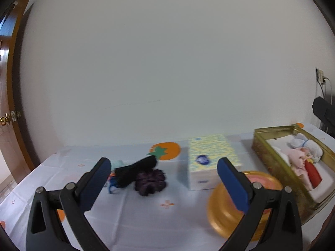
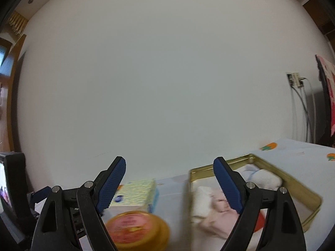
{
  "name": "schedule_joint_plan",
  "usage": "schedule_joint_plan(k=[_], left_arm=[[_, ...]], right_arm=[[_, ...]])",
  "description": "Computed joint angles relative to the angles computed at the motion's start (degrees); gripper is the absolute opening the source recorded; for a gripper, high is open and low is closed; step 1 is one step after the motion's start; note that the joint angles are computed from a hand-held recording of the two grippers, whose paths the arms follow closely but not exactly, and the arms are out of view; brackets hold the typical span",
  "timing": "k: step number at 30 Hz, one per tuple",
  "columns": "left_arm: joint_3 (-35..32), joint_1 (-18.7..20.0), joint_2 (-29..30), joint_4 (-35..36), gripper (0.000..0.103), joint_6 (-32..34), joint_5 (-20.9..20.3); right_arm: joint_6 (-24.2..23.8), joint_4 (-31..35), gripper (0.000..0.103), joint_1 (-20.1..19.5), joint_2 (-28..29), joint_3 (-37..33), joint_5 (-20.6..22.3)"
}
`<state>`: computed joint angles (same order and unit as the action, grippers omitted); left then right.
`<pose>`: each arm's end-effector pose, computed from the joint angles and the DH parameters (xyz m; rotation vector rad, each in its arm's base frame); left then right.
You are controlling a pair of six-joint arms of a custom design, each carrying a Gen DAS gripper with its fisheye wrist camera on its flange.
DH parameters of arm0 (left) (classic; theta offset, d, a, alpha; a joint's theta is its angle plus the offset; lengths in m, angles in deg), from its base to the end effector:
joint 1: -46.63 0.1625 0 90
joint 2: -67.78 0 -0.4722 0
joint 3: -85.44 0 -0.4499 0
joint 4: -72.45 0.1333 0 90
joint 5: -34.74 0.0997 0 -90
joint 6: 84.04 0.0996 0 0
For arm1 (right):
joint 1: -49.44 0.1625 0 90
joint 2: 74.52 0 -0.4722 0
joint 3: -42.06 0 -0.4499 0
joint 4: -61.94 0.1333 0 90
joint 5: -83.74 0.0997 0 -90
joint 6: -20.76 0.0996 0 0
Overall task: Organize soft objects
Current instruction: 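Withdraw both open tools from the tray toward the black cloth, then grasp the purple scrunchie with the right tool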
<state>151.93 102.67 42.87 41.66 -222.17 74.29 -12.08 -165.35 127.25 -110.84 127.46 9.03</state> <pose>-0.2773 -0.7879 -0.0470 0.5496 1.8414 -1.4198 -0.0075 -0.7905 0.1989 0.6192 -1.9359 1.9083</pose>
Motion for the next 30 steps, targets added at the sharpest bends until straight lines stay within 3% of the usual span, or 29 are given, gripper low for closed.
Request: schedule_joint_plan(k=[9,16,24,27,30], left_arm=[[2.0,2.5,-3.2,-1.8,0.102,1.5,-1.0],[3.0,4.7,-5.7,-4.2,0.102,4.2,-3.9],[1.8,7.1,-7.4,-6.1,0.102,6.2,-9.8],[0.1,7.9,-7.3,-2.8,0.102,3.8,-11.0],[-1.1,8.2,-7.1,-0.5,0.102,3.0,-12.0]], right_arm=[[-2.5,3.5,0.087,2.9,2.9,-1.1,-0.5],[-7.3,10.1,0.087,5.4,4.6,-2.8,-4.2],[-12.3,23.9,0.087,8.3,6.6,-6.8,-10.7],[-14.5,30.6,0.075,9.5,7.8,-9.6,-12.1],[-14.7,39.9,0.074,10.8,9.3,-13.9,-16.8]])
